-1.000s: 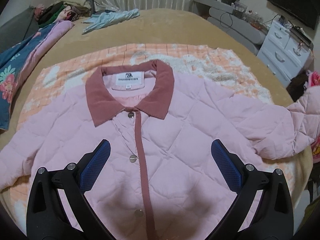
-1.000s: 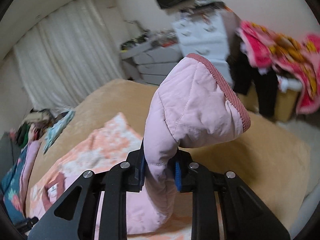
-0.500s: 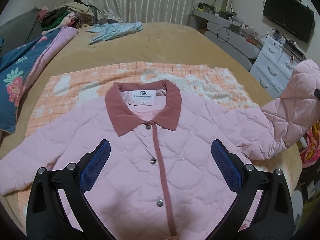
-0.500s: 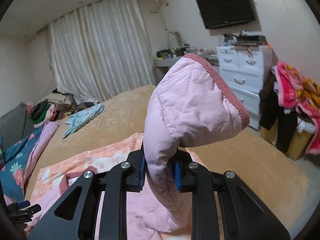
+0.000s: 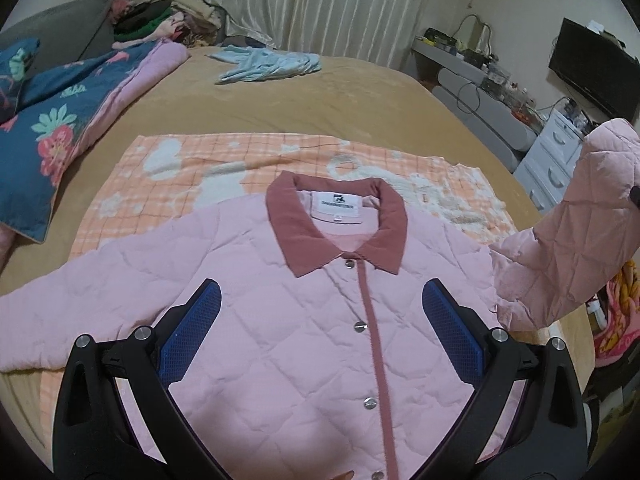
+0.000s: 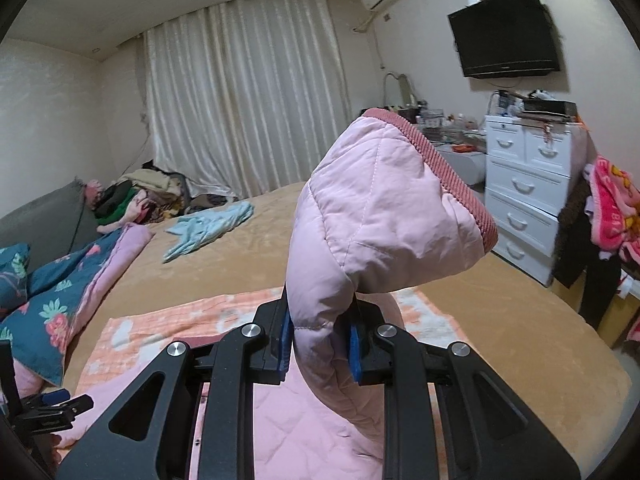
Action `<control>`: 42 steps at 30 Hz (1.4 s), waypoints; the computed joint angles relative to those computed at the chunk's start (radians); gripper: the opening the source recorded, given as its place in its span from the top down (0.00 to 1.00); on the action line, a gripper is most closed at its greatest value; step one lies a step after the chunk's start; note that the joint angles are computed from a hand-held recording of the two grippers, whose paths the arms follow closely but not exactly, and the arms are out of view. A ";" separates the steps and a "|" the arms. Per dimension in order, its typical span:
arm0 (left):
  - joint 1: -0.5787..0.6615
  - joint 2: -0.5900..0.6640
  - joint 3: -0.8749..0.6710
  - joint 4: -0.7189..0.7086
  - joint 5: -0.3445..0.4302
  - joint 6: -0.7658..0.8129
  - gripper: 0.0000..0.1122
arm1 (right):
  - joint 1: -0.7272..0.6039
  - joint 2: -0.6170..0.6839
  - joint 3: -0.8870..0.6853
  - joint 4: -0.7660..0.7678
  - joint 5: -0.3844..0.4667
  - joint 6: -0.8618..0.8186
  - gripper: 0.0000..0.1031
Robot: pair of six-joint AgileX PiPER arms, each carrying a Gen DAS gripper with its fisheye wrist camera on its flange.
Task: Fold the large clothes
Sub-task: 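Grasp the sleeve cuff with the right gripper and lift it, then fold the held sleeve across the jacket body and open the right gripper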
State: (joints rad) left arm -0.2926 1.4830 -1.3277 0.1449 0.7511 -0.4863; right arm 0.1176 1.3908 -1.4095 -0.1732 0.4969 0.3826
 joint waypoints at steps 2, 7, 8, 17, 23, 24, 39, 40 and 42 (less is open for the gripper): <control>0.027 -0.010 0.021 -0.024 -0.014 0.027 0.16 | 0.047 0.016 -0.016 -0.063 0.004 0.056 0.80; 0.120 -0.027 0.070 -0.138 -0.046 0.136 0.16 | 0.141 0.042 -0.021 -0.165 -0.004 0.154 0.80; 0.133 -0.030 0.078 -0.156 -0.051 0.152 0.16 | 0.158 0.046 -0.022 -0.190 -0.004 0.177 0.80; 0.310 -0.056 0.160 -0.495 -0.091 0.452 0.16 | 0.308 0.125 -0.032 -0.373 -0.025 0.335 0.80; 0.402 -0.054 0.193 -0.657 -0.081 0.592 0.16 | 0.393 0.194 -0.050 -0.475 -0.035 0.417 0.80; 0.424 -0.053 0.203 -0.698 -0.078 0.626 0.16 | 0.408 0.207 -0.052 -0.493 -0.037 0.432 0.80; 0.650 0.042 0.304 -1.201 0.059 1.022 0.16 | 0.587 0.443 -0.093 -0.608 -0.052 0.525 0.78; 0.655 0.047 0.306 -1.207 0.059 1.026 0.16 | 0.597 0.468 -0.107 -0.588 -0.051 0.507 0.78; 0.670 0.060 0.310 -1.229 0.069 1.041 0.16 | 0.615 0.511 -0.123 -0.551 -0.050 0.477 0.76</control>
State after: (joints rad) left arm 0.3770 1.5425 -1.0173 -1.0844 0.8202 0.5544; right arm 0.7324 1.9014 -1.5328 -0.7244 0.4471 0.8593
